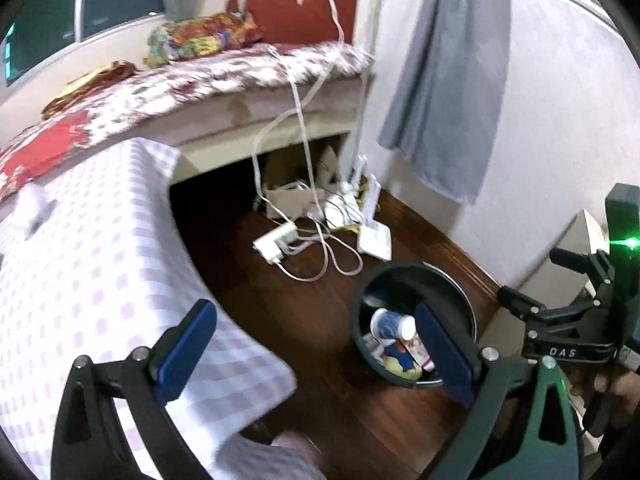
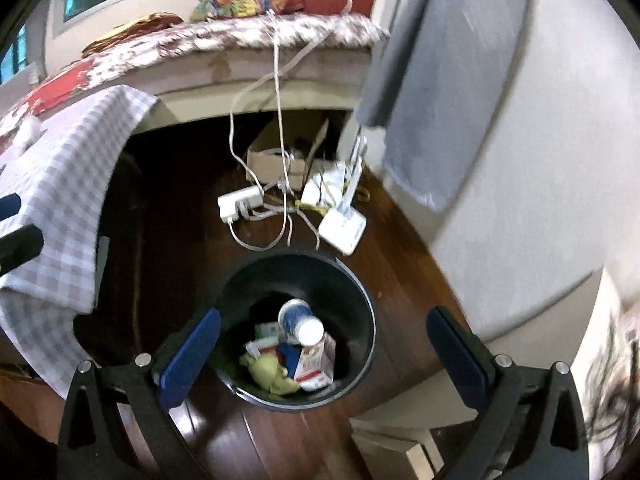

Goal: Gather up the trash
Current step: 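Move both open tools back from the bin to the table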

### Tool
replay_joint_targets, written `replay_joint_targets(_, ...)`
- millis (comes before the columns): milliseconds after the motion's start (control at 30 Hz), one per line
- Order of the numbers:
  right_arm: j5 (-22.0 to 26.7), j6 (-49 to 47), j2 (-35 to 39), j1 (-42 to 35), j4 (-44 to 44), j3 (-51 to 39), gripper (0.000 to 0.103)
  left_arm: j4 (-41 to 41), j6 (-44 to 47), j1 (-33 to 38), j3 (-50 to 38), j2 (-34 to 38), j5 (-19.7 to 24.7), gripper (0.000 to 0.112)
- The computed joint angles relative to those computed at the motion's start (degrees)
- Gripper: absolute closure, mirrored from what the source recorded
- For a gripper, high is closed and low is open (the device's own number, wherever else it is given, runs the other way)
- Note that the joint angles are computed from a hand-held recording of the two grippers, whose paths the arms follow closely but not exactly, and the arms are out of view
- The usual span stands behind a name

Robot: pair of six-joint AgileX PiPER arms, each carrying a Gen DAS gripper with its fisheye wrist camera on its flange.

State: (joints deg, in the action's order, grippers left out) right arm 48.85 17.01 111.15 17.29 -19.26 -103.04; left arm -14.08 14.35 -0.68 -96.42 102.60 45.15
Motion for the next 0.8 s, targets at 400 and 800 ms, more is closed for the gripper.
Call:
replay_joint_targets(400, 3.8, -1.0, 3.3, 7.6, 1.6, -11.7, 0.000, -2.6, 3.8, 8.9, 6.1, -6.4, -4.0, 0.012)
replay_joint_targets(800, 11.9, -6.2, 14.4, 14.9, 5.3, -35.1, 0.000, -9.6, 11.0, 21.1, 11.5, -11.0, -7.6, 0.012)
